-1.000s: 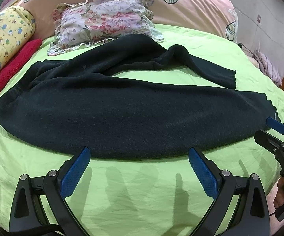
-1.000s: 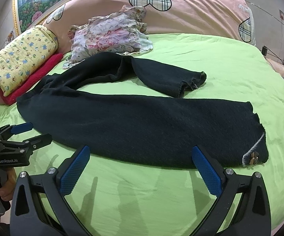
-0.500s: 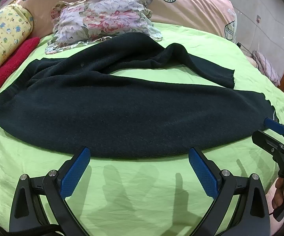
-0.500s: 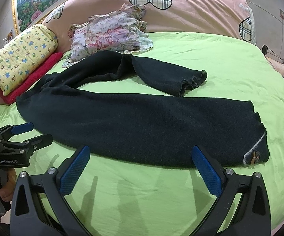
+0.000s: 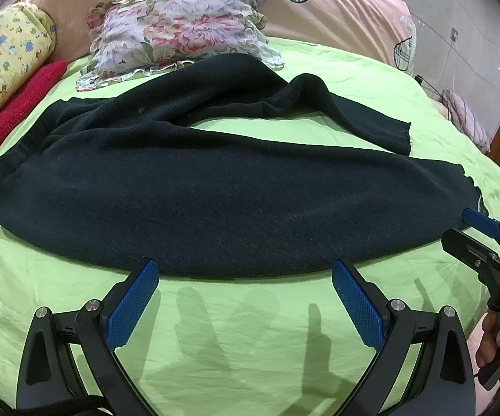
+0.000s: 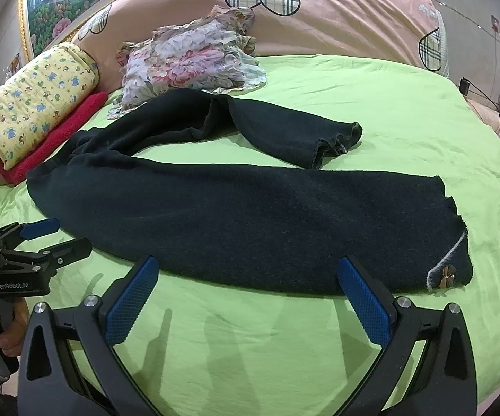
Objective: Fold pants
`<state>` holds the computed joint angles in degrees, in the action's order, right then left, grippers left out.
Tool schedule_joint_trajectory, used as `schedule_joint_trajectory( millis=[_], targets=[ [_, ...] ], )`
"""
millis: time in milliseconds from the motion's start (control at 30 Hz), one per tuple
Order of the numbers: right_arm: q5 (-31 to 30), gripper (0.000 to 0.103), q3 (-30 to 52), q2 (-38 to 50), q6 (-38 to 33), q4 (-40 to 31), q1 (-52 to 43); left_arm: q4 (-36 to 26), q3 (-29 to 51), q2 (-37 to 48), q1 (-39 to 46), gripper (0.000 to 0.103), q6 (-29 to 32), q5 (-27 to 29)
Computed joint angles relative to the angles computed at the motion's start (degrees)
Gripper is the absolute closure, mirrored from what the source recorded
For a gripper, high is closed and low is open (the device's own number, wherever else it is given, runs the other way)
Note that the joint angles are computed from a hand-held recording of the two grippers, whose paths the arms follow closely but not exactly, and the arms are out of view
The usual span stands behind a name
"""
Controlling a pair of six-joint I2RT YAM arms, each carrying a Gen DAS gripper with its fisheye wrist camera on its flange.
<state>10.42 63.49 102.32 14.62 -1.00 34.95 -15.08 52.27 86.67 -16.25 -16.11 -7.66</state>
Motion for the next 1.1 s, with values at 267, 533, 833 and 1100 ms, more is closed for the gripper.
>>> schedule_joint_trajectory(
  millis=[267, 533, 833, 1100],
  targets=[
    [0.04, 0.0, 0.46, 0.04, -0.03, -0.65, -0.03, 0.12, 0.13, 0.47, -0.11, 0.003, 0.24, 0.24],
    [-0.15, 0.0, 0.54, 0.04, 0.23, -0.8, -0.1, -0.22, 0.63, 0.77, 0.14, 0.003, 0.19, 1.9],
    [-2.46, 0.0, 2.6, -0.25, 1.47, -2.28, -2.42, -1.63, 4.69, 2.61, 1.58, 0.003, 2.4, 4.12],
    [-5.17, 0.0, 7.56, 1.47, 2.37, -5.23, -6.02, -5.66, 14.04, 8.21, 2.28, 0.004, 7.52, 6.67]
  ],
)
